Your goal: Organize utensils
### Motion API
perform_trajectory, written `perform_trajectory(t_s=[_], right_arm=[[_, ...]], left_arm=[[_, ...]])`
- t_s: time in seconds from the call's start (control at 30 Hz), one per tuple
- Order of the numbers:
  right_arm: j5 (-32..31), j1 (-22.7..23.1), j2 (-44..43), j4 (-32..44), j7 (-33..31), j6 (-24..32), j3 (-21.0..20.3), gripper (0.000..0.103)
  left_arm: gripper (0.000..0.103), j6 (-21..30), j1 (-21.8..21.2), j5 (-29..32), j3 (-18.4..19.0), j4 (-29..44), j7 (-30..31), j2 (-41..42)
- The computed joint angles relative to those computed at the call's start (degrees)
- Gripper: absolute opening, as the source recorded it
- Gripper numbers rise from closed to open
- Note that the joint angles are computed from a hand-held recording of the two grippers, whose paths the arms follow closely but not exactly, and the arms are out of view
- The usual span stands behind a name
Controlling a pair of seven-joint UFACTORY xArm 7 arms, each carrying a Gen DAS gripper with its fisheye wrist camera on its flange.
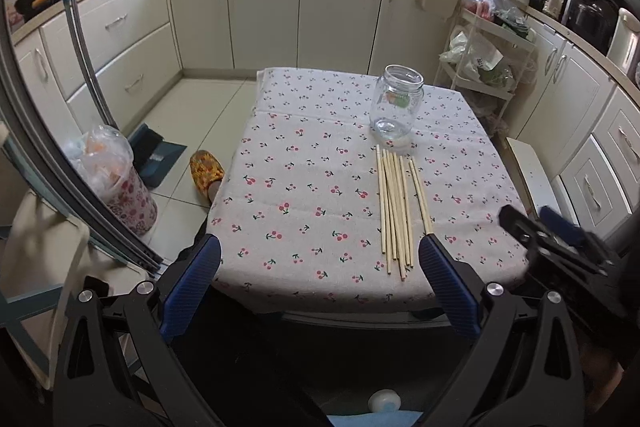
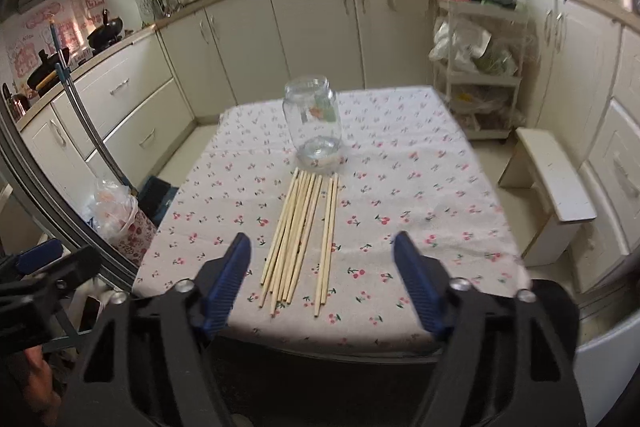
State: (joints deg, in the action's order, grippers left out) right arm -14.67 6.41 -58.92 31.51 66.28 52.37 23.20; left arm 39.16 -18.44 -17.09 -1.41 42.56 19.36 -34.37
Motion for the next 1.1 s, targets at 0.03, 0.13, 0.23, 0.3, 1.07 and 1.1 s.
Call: perform_trajectory(t_s=[0.03, 0.13, 0.23, 0.3, 1.07, 1.1], right_arm=[[0.52, 0.18, 1.79, -1.14, -0.98, -1.55, -1.78, 0.050], [0.17, -1.14, 7.74, -3.44, -3.77, -7.46, -5.26, 0.043], [-0.19, -2.48, 13.65, -3.89, -6.20, -11.55, -7.56, 0.036], [-1.33, -4.51, 18.02, -3.57, -7.22, -14.44, -8.65, 0.032], [-4.28, -8.10, 33.04, 0.16, -20.48, -22.90, -14.03, 0.011], [-3.80, -8.06, 33.04, 0.09, -20.47, -23.05, -14.27, 0.010]], left_arm=[[0.095, -0.90, -0.11, -0.14, -0.31, 0.56, -0.28, 1.65], [0.095, -2.36, 0.06, 0.47, -1.32, 1.85, -1.15, 5.11], [0.095, -3.52, 0.14, 0.79, -1.97, 3.80, -2.08, 9.27], [0.095, -4.48, 0.30, 1.34, -2.56, 4.82, -2.66, 11.63], [0.095, -11.59, -0.86, 9.07, -8.34, 20.19, -8.60, 38.02], [0.095, -11.91, -1.12, 9.86, -8.53, 21.02, -9.11, 39.39]])
